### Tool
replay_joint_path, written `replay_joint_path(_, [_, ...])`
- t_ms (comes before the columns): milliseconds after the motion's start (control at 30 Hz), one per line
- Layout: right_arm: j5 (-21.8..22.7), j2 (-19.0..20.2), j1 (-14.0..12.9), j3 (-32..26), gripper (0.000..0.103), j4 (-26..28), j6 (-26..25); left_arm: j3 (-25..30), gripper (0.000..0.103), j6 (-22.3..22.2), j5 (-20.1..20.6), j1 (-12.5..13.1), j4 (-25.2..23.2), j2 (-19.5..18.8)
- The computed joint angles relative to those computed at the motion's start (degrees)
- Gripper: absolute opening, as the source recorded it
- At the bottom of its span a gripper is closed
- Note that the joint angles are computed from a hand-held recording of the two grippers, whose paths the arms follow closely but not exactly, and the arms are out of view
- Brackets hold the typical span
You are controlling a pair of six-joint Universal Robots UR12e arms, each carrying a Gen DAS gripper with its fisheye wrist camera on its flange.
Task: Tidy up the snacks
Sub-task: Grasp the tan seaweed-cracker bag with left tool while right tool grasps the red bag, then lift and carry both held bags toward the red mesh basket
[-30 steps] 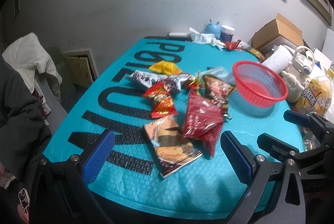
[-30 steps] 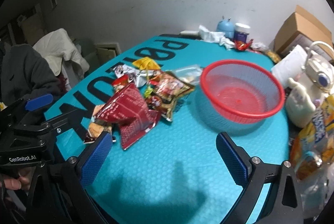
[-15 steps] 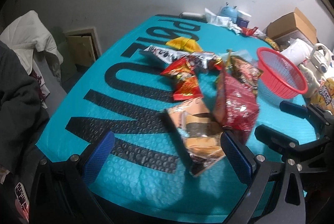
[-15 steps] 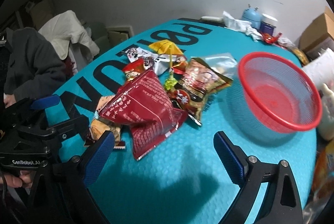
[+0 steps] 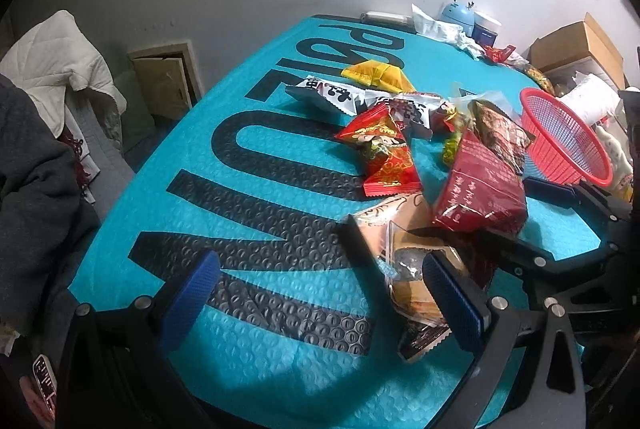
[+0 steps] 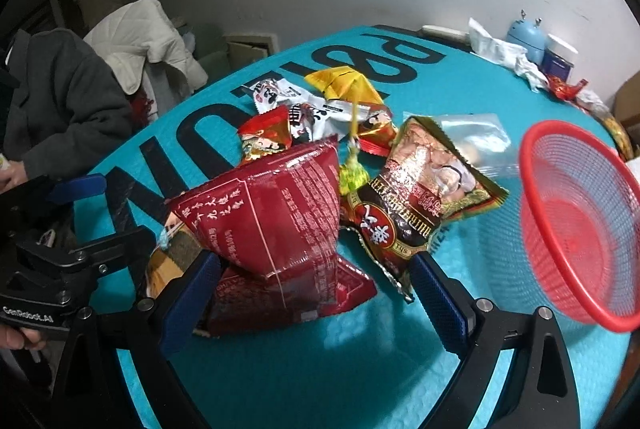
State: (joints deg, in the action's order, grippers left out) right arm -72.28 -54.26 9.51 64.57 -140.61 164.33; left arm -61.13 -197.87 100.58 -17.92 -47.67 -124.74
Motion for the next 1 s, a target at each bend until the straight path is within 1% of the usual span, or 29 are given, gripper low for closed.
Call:
replay_joint_path(33, [0.35,-0.02,0.02,0.06,0.090,-0.09,-0.39,0.08,0.103,0.20,0.04,0.00,-0.19,-0.02])
replay_joint_path(67, [0.66,-0.03,0.04,0.01,0.076,0.14,-0.94,0.17,0.103,0.48,0.23,-0.02,-0.53,0.01])
replay_joint_path(100, [0.38,-0.02,0.11,0.00,0.070,-0.01,-1.01,0.33,0.103,0.54,-0.05,-0.01,-0.69,-0.09])
replay_joint_path(133, [1.16,-0.09,-0.03,0.23,0.067,-0.45,-0.90,0.47,0.103,0.55,-0.44,0.02,-0.77,-0.18])
replay_joint_path(167, [2.01,-0.15,-0.18,0.33,0.060,-0.32,-0.57,0.64,0.103,0.48,-0.96,0.08,-0.91,-0.29])
replay_joint_path(233, [2.27,-0.29,-0.32,0.68,0.055,-0.94,0.36,1.03,0.103,0.31,-2.07,0.19,-1.29,-0.53])
replay_joint_path(267, [2.17,-0.42,-0.40,0.95,0.044,-1.51,0.95,1.23,0.103,0.33,-2.56,0.22,-1.57,-0.64])
replay_joint_path(300, [2.39,-0.52,-0.57,1.03,0.041,-1.40,1.63,1.47,0.103,0.45,-3.26,0.23,-1.79,-0.80])
replay_joint_path(400, [3.37,-0.75,-1.04,1.38,0.041,-1.10,3.10,2.23,0.103,0.99,-5.49,0.23,-2.77,-1.30])
replay_joint_path(533, [2.97,-1.56,-1.32,2.63,0.041,-1.77,4.16,3.80,0.102,1.31,-8.99,0.25,-4.73,-2.38])
replay_joint_path(667, [2.68,-2.78,-1.82,4.07,0.041,-1.71,5.30,5.98,0.097,1.21,-11.32,0.18,-7.80,-3.72])
replay_joint_path(700, [2.36,-3.24,-1.96,4.59,0.041,-1.75,5.61,6.31,0.095,1.43,-10.58,0.00,-8.04,-3.95])
replay_joint_path(733, [1.97,-3.67,-2.07,5.09,0.041,-1.85,5.92,6.43,0.082,2.12,-9.21,-0.31,-7.46,-4.11])
replay_joint_path(767, [1.57,-4.04,-2.14,5.57,0.041,-2.00,6.15,6.46,0.074,2.92,-8.39,-0.51,-6.78,-4.22])
replay_joint_path(800, [0.96,-4.52,-2.24,6.15,0.041,-1.92,6.38,6.19,0.058,3.65,-8.19,-0.58,-5.77,-4.17])
replay_joint_path(833, [0.50,-4.96,-2.35,6.69,0.040,-1.67,6.60,6.26,0.050,4.31,-8.55,-0.53,-5.51,-4.24])
replay_joint_path(1000, [0.66,-6.43,-3.07,8.56,0.040,0.24,7.70,5.65,0.050,6.94,-12.27,-0.37,-4.24,-4.03])
